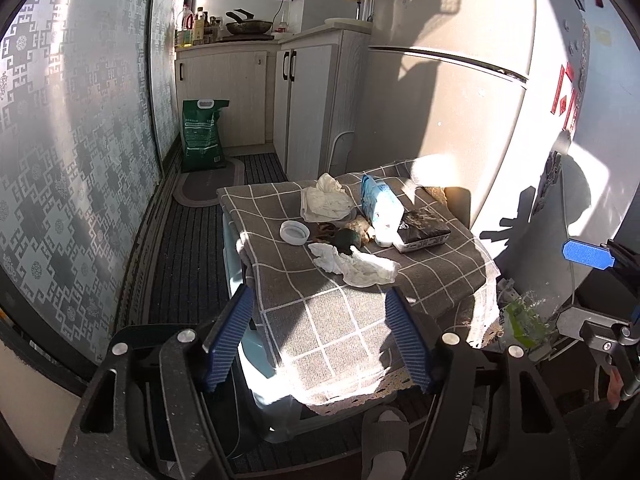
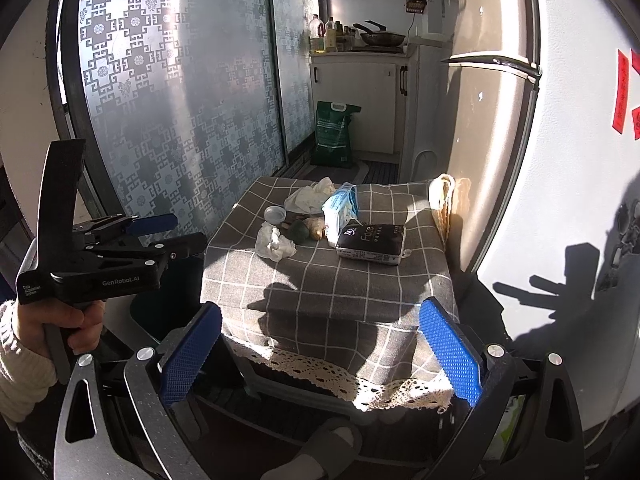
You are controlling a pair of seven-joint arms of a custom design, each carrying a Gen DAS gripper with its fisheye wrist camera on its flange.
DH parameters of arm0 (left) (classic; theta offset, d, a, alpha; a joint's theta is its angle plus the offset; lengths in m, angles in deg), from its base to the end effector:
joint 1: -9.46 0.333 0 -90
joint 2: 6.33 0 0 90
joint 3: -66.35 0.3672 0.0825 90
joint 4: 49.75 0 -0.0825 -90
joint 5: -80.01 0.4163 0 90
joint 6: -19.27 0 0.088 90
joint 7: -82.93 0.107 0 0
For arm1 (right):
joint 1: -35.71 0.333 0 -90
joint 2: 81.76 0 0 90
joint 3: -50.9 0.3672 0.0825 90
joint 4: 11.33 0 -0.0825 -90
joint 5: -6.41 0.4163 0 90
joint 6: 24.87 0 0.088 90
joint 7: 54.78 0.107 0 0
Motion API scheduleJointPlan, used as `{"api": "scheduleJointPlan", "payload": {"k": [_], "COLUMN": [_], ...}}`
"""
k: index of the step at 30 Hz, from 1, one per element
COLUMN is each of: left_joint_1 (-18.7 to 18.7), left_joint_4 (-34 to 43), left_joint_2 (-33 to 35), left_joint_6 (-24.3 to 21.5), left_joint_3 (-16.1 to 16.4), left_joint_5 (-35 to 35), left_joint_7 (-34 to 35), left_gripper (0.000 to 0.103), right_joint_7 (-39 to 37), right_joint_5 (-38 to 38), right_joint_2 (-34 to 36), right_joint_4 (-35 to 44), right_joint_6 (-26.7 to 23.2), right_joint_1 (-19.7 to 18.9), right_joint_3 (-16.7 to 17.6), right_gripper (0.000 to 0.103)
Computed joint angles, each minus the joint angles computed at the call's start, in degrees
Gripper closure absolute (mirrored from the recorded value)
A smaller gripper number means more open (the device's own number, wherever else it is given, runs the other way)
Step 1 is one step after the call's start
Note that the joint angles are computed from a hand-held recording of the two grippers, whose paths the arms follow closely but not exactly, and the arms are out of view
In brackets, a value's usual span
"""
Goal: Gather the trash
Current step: 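Move the left gripper toward the crumpled white tissue while the right gripper approaches the blue wet-wipes pack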
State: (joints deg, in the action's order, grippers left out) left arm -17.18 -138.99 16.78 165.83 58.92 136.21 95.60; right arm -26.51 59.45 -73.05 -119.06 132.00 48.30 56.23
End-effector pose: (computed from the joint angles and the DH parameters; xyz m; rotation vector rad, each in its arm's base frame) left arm 0.6376 -0.4251 0.5141 -1.7863 1.6085 -0.8695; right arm 0.6538 0.1750 0.5337 -2.0273 1.0118 -0.4038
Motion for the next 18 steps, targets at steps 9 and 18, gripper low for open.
{"api": "scheduleJointPlan", "payload": {"k": [9, 18], "left_joint_1": [-0.1, -1.5], "left_joint_4": [8.5, 18.6], "left_joint_2": [7.2, 14.6], "left_joint_6": [-0.1, -5.6], "left_joint_3": [-0.5, 0.9], "left_joint_5": [-6.9, -12.9], "left_joint_7": [8.1, 14.5], "left_gripper": [0.033, 0.041], "right_joint_7": [0.1, 2.3], "right_joint_5": [1.1, -0.1], "right_joint_2": [3.1, 7.3], "right_joint_4": [3.8, 9.0], "right_joint_6": [-2.8, -5.7], "right_joint_1": [-1.7, -3.0], "right_joint_3": [-0.1, 0.1], "right_gripper": [0.003, 0.003]}}
